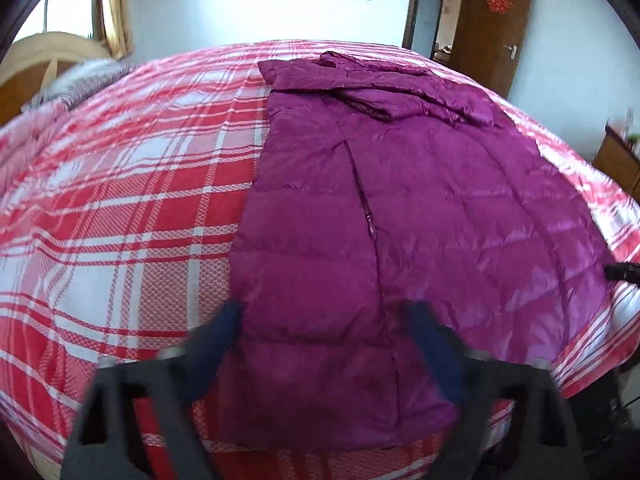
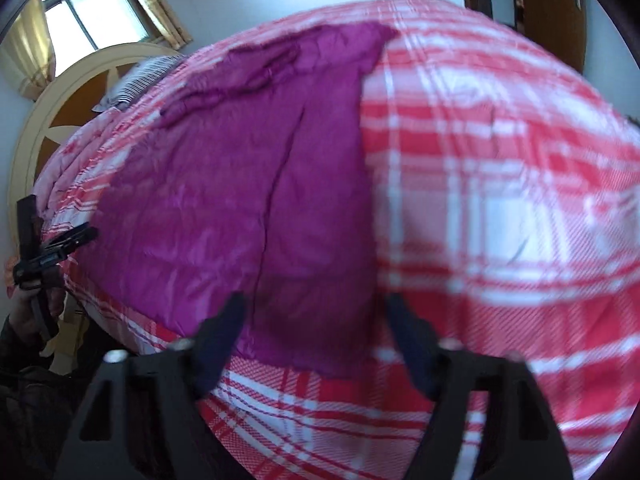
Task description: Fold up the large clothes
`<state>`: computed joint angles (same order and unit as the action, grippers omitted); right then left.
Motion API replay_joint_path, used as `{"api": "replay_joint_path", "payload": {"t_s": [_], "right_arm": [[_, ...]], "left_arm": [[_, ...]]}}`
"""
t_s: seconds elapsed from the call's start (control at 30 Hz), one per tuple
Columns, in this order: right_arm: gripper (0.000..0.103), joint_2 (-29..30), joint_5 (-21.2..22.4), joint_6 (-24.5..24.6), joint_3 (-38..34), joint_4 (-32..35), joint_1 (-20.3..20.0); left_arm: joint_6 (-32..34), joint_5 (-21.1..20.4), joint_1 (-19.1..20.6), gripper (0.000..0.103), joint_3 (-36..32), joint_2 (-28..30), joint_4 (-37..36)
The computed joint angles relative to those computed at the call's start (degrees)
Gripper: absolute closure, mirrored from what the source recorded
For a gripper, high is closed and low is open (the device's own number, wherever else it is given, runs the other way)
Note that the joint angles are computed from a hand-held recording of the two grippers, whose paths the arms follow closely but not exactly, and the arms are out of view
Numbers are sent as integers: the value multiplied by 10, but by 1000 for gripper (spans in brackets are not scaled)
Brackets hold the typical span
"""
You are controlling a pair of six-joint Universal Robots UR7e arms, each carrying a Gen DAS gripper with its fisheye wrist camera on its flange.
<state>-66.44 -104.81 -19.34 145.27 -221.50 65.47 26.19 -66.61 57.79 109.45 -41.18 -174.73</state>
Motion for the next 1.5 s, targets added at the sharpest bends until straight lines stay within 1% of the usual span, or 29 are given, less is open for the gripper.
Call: {"api": "replay_joint_path", "payload": {"t_s": [0.03,0.07,0.1,0.17,0.2,0.27,0.4,0.47,0.57,0.63,0.67,0.7,0.77,0.8,0.87,0.9,0.93,1.0,1.03,1.07,1.13,1.17,1.23,1.27,1.3,1.33,1.37,1.43,1.5], "right_arm": [[53,11,7,8,-1,-7,-4],[67,27,-1,12,0,-38,1],[84,32,-1,11,1,-52,1],[93,16,37,17,15,-59,-7],[94,12,37,16,19,-65,-2],[94,6,26,2,33,-93,21],[95,-40,32,2,76,-121,64],[95,-70,33,4,102,-143,92],[95,-109,34,12,133,-185,134],[95,-137,36,13,134,-191,153],[95,-156,35,12,128,-182,162],[95,-169,31,9,118,-170,167],[96,-184,13,8,69,-122,179],[96,-182,9,8,38,-96,177],[96,-171,-1,9,-9,-67,170],[96,-161,-5,13,-34,-53,167],[96,-149,-7,22,-74,-23,155],[96,-128,-17,30,-124,6,144],[96,-114,-22,45,-164,35,133],[96,-105,-29,46,-182,43,125],[96,-88,-35,60,-219,67,108],[96,-78,-38,72,-242,89,97],[96,-62,-43,79,-265,106,84],[96,-52,-49,83,-282,119,78],[96,-48,-50,87,-290,128,76],[96,-40,-49,93,-306,147,68],[96,-36,-47,94,-318,166,65],[96,-12,-50,83,-349,179,58],[95,7,-58,76,-372,186,56]], "left_arm": [[13,5,-1,62,3,0,-12],[22,-11,2,88,1,-5,0],[21,-29,5,94,0,-14,16],[28,-42,2,97,14,-33,5],[35,-59,0,98,25,-49,-1],[41,-99,-4,98,43,-85,2],[37,-193,-5,99,57,-167,45],[35,-226,-7,99,57,-194,55],[16,-263,-10,99,34,-200,65],[13,-277,-8,98,-1,-178,75],[14,-276,-6,98,-26,-157,78],[13,-275,-4,98,-60,-128,85],[12,-273,5,98,-140,-66,114],[11,-264,8,98,-182,-31,123],[6,-262,18,98,-273,36,161],[1,-250,21,98,-313,67,168],[-7,-234,22,98,-358,101,176],[-6,-210,24,96,-444,163,200],[-12,-190,24,96,-489,193,217],[-22,-177,24,94,-531,218,240],[-45,-172,27,92,-588,247,271],[-62,-170,27,87,-596,252,260],[-78,-154,25,64,-598,254,219],[-82,-141,23,40,-596,255,191],[-84,-133,21,27,-588,255,158],[-86,-131,20,27,-573,252,119],[-82,-139,18,27,-573,257,104],[-64,-137,10,27,-562,262,110],[-29,-129,-2,27,-544,271,109]]}}
